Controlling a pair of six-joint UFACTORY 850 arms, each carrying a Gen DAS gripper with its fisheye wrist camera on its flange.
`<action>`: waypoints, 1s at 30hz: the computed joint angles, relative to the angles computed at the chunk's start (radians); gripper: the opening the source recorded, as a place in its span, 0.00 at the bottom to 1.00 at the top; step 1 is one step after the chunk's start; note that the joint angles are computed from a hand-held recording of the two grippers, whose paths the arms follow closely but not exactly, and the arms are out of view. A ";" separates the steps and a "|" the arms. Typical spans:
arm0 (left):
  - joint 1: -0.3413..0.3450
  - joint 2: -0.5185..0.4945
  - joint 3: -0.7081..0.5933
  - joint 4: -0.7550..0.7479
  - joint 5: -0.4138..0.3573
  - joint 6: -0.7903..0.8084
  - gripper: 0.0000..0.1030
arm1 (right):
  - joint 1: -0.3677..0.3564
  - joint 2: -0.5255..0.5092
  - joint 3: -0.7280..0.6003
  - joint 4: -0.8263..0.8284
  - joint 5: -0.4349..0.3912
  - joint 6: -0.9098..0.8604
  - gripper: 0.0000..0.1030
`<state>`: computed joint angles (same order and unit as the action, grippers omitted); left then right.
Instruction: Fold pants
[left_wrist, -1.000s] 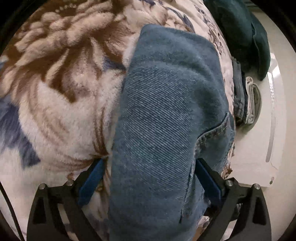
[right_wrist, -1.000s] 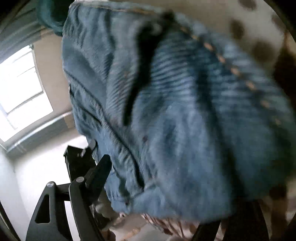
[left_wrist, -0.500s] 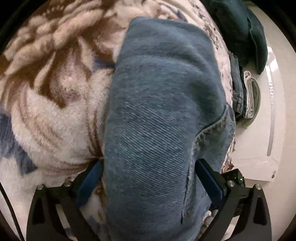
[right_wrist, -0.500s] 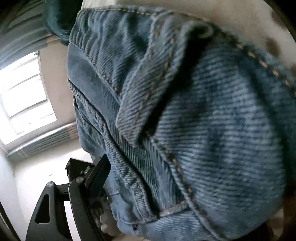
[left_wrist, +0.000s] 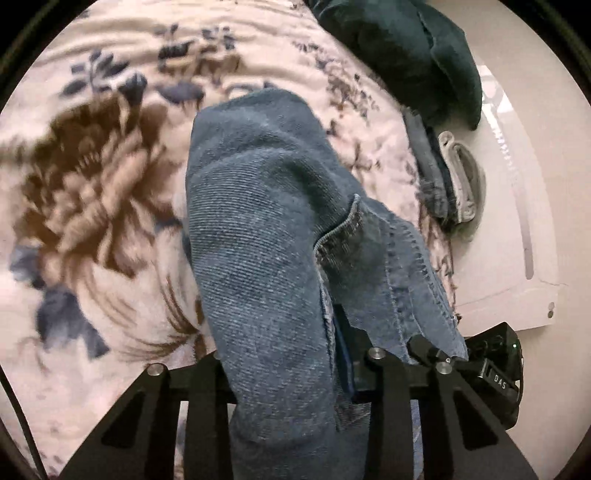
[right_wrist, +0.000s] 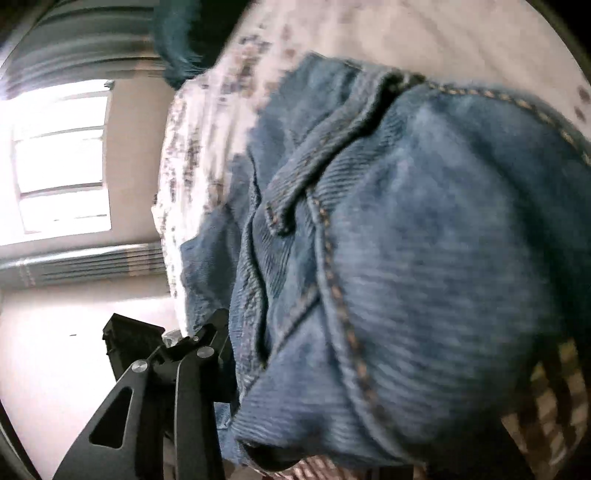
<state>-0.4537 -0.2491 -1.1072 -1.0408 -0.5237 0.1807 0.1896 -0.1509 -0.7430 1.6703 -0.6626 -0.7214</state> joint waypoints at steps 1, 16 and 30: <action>0.008 0.004 -0.008 0.017 -0.008 -0.008 0.30 | 0.013 0.006 -0.013 -0.010 0.013 0.019 0.44; 0.242 -0.060 -0.234 0.242 -0.151 -0.028 0.30 | 0.146 -0.161 -0.401 -0.164 0.093 0.215 0.44; 0.475 -0.503 -0.748 0.286 -0.195 0.022 0.30 | 0.201 -0.963 -1.490 -0.450 0.015 0.517 0.44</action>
